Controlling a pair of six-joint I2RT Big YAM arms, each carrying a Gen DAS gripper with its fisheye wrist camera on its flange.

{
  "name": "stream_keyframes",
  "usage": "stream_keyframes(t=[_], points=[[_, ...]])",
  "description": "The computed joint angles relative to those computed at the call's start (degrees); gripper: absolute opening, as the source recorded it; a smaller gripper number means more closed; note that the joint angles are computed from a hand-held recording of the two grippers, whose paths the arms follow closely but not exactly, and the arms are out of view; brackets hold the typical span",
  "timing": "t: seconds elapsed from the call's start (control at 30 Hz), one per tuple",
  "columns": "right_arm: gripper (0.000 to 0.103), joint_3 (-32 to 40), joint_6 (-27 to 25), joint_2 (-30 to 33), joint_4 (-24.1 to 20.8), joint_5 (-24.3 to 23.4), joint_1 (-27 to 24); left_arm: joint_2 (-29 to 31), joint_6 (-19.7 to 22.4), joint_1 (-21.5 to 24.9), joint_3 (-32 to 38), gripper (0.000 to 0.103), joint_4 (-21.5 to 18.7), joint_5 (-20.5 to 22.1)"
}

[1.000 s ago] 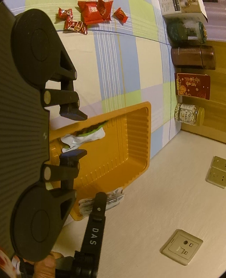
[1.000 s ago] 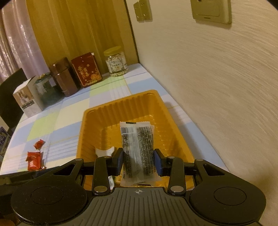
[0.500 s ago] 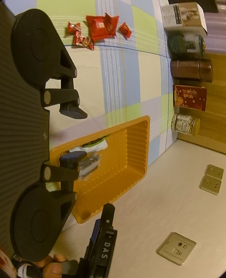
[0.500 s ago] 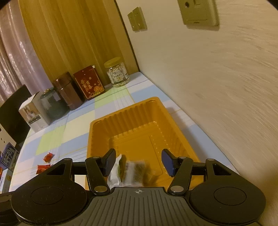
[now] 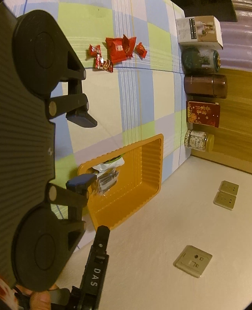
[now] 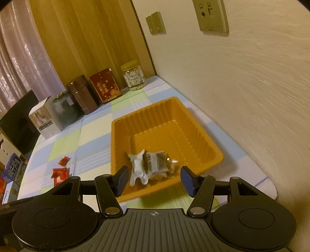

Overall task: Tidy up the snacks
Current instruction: 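Withdraw both tools from the tray, then move both tools back toward the red candies on the table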

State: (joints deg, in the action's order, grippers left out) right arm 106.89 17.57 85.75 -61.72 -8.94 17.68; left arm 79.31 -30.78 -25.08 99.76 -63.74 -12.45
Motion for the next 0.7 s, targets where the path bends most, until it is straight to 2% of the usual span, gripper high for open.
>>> stream_keyframes(t=[0.33,0.7], points=[[0.061,-5.1,0.9,-5.8,-0.3,2.5,3.4,-6.3,-1.1,-1.3,-4.1,0.061,-0.8,-2.6],[0.062,-6.9,1.5,-8.3,0.2,4.7,7.2,-13.3,-2.5,-1.1,-9.3,0.07,-2.7,-6.3]])
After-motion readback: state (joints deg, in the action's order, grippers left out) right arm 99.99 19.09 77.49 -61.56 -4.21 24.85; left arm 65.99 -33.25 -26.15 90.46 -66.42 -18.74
